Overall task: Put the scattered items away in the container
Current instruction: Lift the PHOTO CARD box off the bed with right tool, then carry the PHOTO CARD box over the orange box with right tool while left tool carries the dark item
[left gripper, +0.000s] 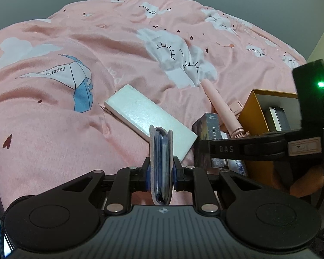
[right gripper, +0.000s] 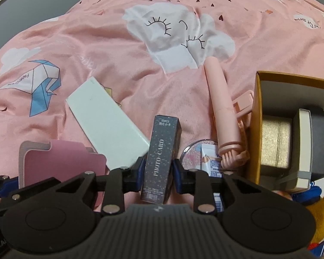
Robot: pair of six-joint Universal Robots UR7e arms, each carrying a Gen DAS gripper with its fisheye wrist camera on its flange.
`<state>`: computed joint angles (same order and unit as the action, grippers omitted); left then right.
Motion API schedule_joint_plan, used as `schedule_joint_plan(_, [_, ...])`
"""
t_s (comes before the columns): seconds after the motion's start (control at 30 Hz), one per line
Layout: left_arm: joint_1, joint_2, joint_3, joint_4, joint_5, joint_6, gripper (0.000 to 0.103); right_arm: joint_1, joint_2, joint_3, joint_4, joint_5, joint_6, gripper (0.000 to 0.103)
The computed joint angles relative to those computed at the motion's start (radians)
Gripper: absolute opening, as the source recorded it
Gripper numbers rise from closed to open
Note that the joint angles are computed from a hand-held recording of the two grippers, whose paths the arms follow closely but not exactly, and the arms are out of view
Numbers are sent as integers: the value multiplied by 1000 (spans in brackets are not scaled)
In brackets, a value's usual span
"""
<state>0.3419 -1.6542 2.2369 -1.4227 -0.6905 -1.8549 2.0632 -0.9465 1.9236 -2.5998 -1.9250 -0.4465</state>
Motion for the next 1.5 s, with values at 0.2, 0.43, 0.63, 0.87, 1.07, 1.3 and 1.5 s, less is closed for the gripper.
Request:
schedule_joint_plan(0.2, [-26, -9, -3, 24, 29, -27, 19, -5, -71, 23, -6, 64, -52, 26])
schedule_joint_plan(0.43, [-58, -8, -43, 9, 84, -11, 19, -40, -175, 6, 94, 214, 9, 26])
schedule_joint_plan(0.63, [-55, 27, -60, -196, 134, 177, 19, -77, -283, 18, 83, 289, 35, 26])
schedule_joint_plan(0.87, [5, 165, -67, -717, 153, 618, 19, -134, -376, 26, -18, 262, 77, 25])
schedule_joint_plan(1.07, [98, 331, -111, -1161, 64, 964, 19, -182, -376, 21, -120, 209, 103, 25])
schedule_joint_plan(1.3, [208, 477, -210, -1250, -63, 1071, 19, -236, -342, 18, -200, 206, 106, 25])
schedule_joint_plan(1.5, [262, 535, -258, -1225, -110, 1061, 19, -284, -306, 11, -232, 232, 119, 25])
